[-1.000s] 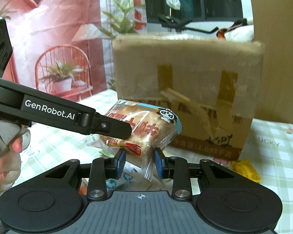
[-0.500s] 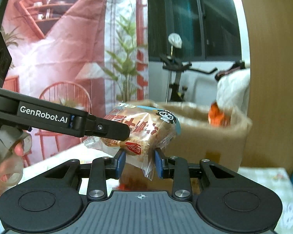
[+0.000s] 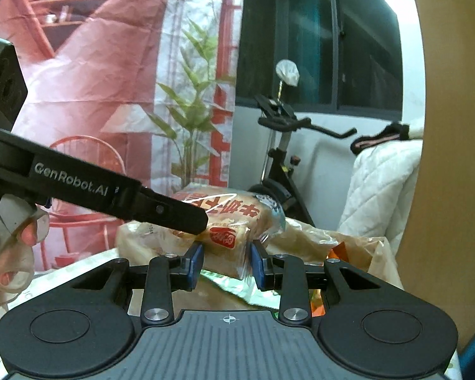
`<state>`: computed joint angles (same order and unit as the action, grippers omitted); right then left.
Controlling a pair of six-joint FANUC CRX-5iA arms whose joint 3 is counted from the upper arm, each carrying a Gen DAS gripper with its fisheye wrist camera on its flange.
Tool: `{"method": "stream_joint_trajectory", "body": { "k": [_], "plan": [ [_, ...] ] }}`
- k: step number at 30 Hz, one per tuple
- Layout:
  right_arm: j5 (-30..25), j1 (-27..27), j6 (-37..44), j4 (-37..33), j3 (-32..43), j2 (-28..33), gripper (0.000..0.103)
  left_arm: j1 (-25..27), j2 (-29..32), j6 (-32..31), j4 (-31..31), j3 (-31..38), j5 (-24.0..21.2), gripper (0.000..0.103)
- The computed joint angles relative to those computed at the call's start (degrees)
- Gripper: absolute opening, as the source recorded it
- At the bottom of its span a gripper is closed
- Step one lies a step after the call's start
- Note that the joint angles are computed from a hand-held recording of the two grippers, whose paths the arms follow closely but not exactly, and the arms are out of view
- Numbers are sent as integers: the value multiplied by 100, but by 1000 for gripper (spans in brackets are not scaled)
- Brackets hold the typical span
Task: Organize snacks
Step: 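Carry both bread pastries into the cardboard box and open both grippers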
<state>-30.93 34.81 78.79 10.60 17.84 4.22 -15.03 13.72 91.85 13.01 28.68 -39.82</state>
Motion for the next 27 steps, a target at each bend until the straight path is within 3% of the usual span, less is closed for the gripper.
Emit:
{"method": "stream_joint_trajectory", "body": {
  "k": [7, 9, 11, 16, 19, 27],
  "plan": [
    [-197, -188, -149, 3, 450, 507, 31, -1, 510, 261, -231, 584, -159, 47],
    [-75, -176, -405, 214, 248, 445, 32, -30, 539, 521, -513, 689, -279, 53],
    [20, -198, -345, 89, 71, 313, 35, -6, 411, 415, -444, 479, -203, 57],
    [185, -163, -570, 2, -450, -136, 36, -76, 46, 660, -978, 242, -388, 59],
    [383, -76, -1008, 190, -842, -453, 36, -161, -190, 985, -1514, 228, -652, 63],
    [775, 327, -2390, 814, -2178, -1363, 38, -248, -1133, 1054, -1831, -590, -850, 65]
  ]
}}
